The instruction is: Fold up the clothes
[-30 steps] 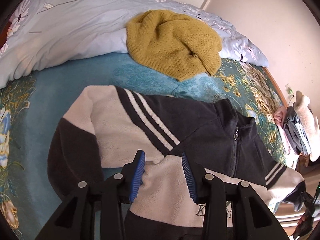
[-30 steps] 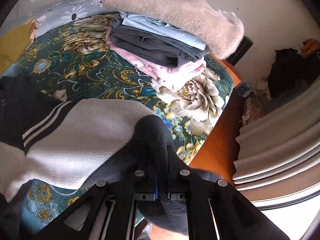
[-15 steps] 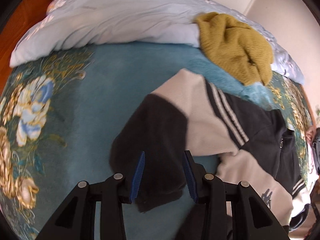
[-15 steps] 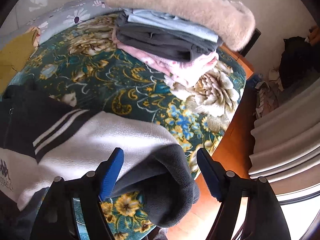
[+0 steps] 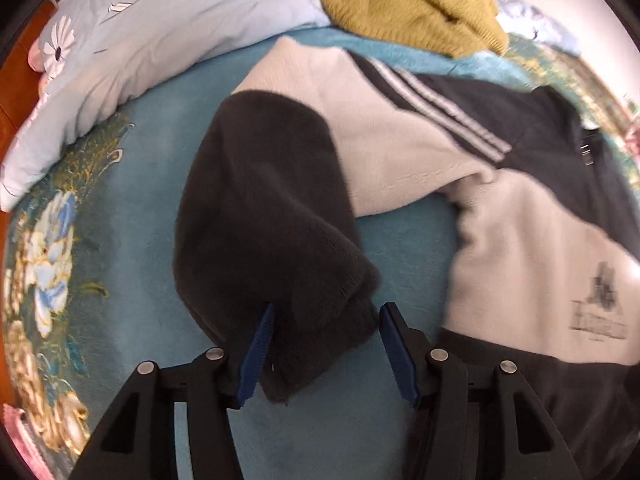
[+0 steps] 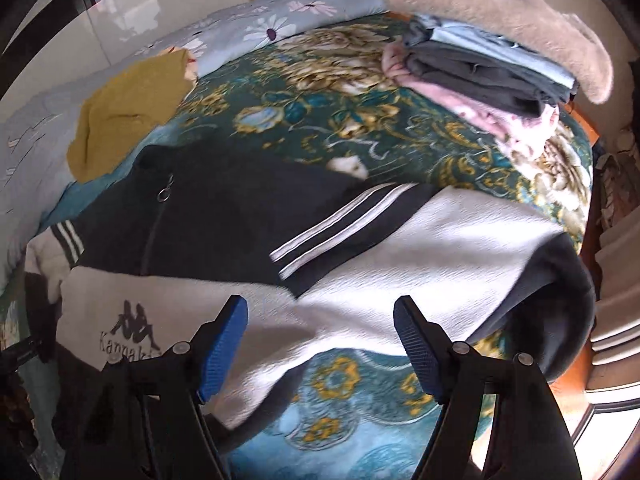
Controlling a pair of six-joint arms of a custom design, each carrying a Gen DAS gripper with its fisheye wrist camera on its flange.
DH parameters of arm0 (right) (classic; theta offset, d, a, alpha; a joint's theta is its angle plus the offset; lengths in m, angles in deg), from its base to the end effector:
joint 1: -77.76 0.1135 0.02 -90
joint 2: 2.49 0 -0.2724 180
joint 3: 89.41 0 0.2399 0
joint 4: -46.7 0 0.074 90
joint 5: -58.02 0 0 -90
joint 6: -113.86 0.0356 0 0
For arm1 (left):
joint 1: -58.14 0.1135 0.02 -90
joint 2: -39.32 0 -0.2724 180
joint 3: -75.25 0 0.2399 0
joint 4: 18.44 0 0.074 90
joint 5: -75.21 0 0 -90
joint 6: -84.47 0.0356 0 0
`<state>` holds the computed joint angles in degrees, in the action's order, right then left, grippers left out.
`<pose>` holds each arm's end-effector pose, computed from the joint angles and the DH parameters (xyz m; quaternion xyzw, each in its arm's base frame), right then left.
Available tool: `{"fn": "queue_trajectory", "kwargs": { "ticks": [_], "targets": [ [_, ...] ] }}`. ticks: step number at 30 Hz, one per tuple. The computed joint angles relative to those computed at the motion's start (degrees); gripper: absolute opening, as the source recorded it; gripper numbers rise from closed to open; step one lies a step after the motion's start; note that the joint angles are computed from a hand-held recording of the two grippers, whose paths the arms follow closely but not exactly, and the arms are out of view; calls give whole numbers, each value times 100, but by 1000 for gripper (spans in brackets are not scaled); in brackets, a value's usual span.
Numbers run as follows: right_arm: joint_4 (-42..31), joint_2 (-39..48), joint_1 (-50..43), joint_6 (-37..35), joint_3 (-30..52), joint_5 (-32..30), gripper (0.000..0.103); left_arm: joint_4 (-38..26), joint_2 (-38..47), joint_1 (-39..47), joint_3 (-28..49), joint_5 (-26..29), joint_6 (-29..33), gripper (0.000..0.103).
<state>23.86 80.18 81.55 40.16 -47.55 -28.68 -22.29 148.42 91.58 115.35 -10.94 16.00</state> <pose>0.2151 0.0122 0.1287 0.1126 0.9668 0.0121 0.2292 0.1911 0.1233 0.0423 -0.0975 0.9835 0.0393 0.1475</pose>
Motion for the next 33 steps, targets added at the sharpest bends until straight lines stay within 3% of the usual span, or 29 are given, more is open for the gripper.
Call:
{"fn": "queue_trajectory", "kwargs": {
  "ticks": [6,8,9,13,17,20,23,25,28,30,33],
  "targets": [
    [-168,-273,12,156,-46,13,76,272,260,203,25,229,55,53],
    [-218,-329,-40,230,-54,37,76,199,212,396,74,358,109,35],
    [-269,-330,-134,184,-29,-8,76,69,167,529,141,473,141,32],
    [-307,-268,-168,194,-2,-53,76,-1337,-178,1608,951,1717,245,24],
    [-279,-171,-54,267,37,-55,76,-2940,-290,2586,2442,3052,-245,24],
    [-255,-94,37,320,76,-59,76,-3860,-369,2834,3467,3730,-538,23],
    [-158,-56,27,371,40,-142,76,-4965,-680,2766,4052,4565,-169,23],
    [-102,-84,-44,407,-8,-223,76,-5684,-938,2433,4140,4890,416,23],
    [-65,-146,-250,454,-71,-427,76,-5900,-1294,1346,3748,5291,488,23],
    [-90,-254,-419,426,-133,-533,76,-5616,-1382,384,3386,5651,110,23],
    [-169,-532,-725,342,-259,-653,76,-4311,-1578,-1284,2842,5659,-1258,23]
  ]
}}
